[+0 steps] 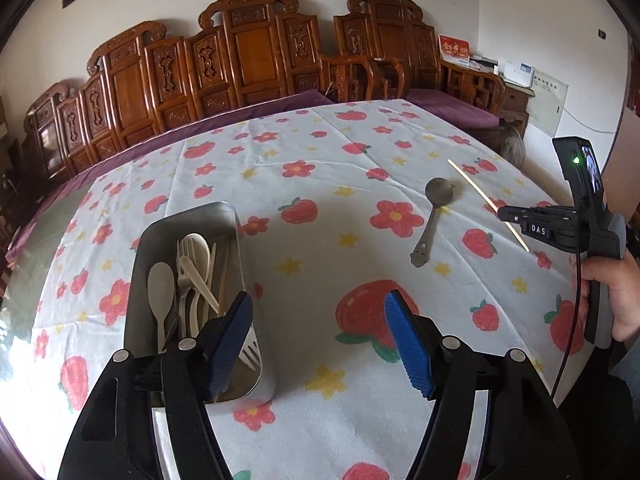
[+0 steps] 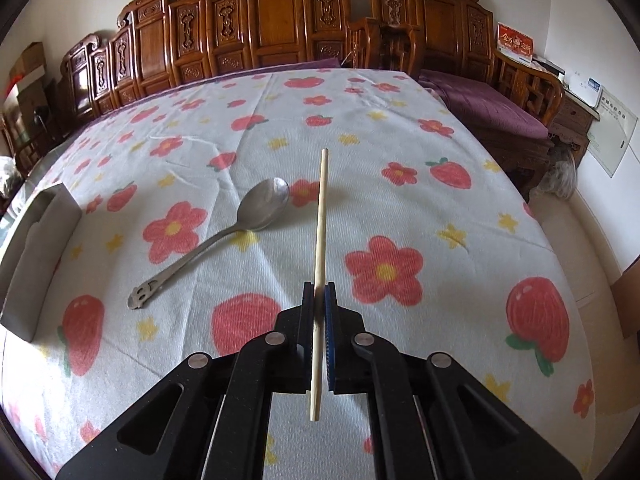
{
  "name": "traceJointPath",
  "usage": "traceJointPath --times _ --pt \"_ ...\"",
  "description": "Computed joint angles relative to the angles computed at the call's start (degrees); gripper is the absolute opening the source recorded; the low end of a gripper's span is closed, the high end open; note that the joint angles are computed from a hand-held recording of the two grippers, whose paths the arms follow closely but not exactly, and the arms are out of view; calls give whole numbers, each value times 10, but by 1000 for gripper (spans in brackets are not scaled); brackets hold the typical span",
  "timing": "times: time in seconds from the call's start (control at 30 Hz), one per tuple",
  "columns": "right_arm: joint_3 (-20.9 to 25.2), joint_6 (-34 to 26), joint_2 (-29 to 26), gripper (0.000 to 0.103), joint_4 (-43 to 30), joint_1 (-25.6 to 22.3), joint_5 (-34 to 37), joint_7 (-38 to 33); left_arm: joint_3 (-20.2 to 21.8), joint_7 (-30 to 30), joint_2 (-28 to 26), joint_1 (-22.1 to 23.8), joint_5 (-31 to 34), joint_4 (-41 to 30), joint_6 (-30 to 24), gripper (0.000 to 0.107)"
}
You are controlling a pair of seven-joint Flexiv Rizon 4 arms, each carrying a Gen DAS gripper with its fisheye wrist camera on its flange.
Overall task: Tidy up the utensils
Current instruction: 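Grasp the light wooden chopstick on the cloth with the right gripper, then move the left gripper to the metal spoon handle while the right gripper holds the chopstick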
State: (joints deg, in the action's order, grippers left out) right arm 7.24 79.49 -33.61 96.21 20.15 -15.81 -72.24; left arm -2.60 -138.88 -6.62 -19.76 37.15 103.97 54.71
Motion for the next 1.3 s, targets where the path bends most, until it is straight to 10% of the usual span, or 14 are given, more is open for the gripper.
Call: traceJointPath --times 0.77,1.3 --pt "92 -29 -27 6 -64 -67 122 -92 24 239 -251 -28 -206 -210 43 39" --pt "105 -40 -32 6 -80 -70 161 -124 47 322 -316 -48 -275 -297 -22 14"
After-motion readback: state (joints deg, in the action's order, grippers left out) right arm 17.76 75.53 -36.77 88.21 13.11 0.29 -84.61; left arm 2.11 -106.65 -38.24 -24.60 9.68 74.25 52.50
